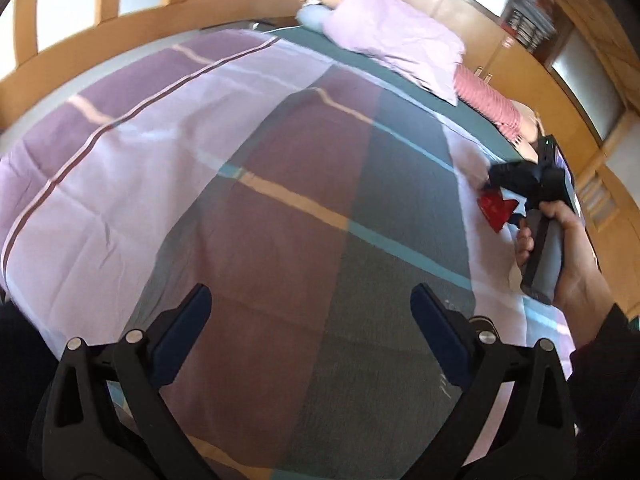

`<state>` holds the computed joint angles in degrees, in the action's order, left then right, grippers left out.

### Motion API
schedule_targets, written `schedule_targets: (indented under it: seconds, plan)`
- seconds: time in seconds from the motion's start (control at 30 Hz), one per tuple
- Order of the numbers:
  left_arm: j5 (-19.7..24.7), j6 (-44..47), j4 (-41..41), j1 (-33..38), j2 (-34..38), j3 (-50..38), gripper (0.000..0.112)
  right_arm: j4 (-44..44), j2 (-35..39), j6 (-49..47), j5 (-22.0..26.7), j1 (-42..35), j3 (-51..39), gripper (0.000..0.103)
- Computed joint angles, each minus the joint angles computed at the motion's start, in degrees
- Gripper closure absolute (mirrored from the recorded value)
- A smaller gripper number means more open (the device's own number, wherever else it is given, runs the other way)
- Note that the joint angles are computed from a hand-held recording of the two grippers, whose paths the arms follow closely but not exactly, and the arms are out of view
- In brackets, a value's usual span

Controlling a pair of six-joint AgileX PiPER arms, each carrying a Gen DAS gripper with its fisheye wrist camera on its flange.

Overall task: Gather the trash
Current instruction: 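Grasp the white paper cup with the right tool while the left tool grasps the red wrapper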

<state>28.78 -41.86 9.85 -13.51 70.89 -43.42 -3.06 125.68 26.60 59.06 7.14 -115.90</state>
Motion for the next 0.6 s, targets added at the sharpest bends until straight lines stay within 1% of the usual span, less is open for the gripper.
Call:
schedule_targets:
  seconds: [0.03, 0.07, 0.1, 0.2, 0.27, 0.33, 0.37, 0.4, 0.43, 0.47, 0.53, 0.6]
  plan:
    - [0.37, -2.02, 0.9, 0.54, -0.72, 0.51, 0.013, -1.28, 0.0, -0.43, 0.29, 0.89, 0.0, 0.066]
    - [0.56, -4.75, 2.32, 1.35, -1.24, 0.91, 0.013, -0.28, -1.02, -2.06, -0.36, 1.6, 1.41, 0.073]
    - [0.5, -5.93, 2.8, 2.29, -1.62, 1.26, 0.013, 3.02, -2.52, -4.73, -1.1, 1.89, 3.57, 0.073]
    - [0.47, -11.59, 5.05, 5.21, -4.0, 3.11, 0.013, 17.74, -10.03, -15.77, -3.91, 2.75, 15.06, 0.073]
    - [0.52, -14.38, 6.22, 6.74, -5.55, 4.21, 0.013, 25.26, -14.12, -22.76, -2.82, 4.99, 21.62, 0.072]
    - [0.0, -14.04, 5.28, 8.77, -6.85, 5.44, 0.013, 29.36, -17.25, -27.43, -0.2, 8.11, 26.83, 0.066]
    - [-0.06, -13.58, 4.57, 9.55, -7.35, 5.82, 0.013, 30.54, -19.39, -28.53, 0.91, 9.77, 29.93, 0.055]
    - [0.12, -13.82, 4.5, 9.71, -7.52, 5.89, 0.013, 31.0, -20.88, -28.72, 1.63, 10.34, 31.58, 0.038]
    - [0.22, -11.92, 2.93, 10.64, -7.78, 5.91, 0.013, 31.5, -22.87, -28.76, 1.57, 10.34, 33.45, 0.032]
    - [0.19, -9.86, 1.09, 11.32, -7.8, 5.97, 0.013, 31.82, -26.72, -28.27, -0.23, 9.9, 36.79, 0.026]
    - [0.14, -6.32, -2.08, 11.88, -7.35, 5.79, 0.013, 29.42, -36.08, -24.67, -5.86, 7.36, 43.03, 0.019]
    - [-0.07, 0.2, -7.3, 13.06, -6.41, 5.48, 0.013, 26.06, -41.73, -17.53, -9.69, 3.08, 46.51, 0.007]
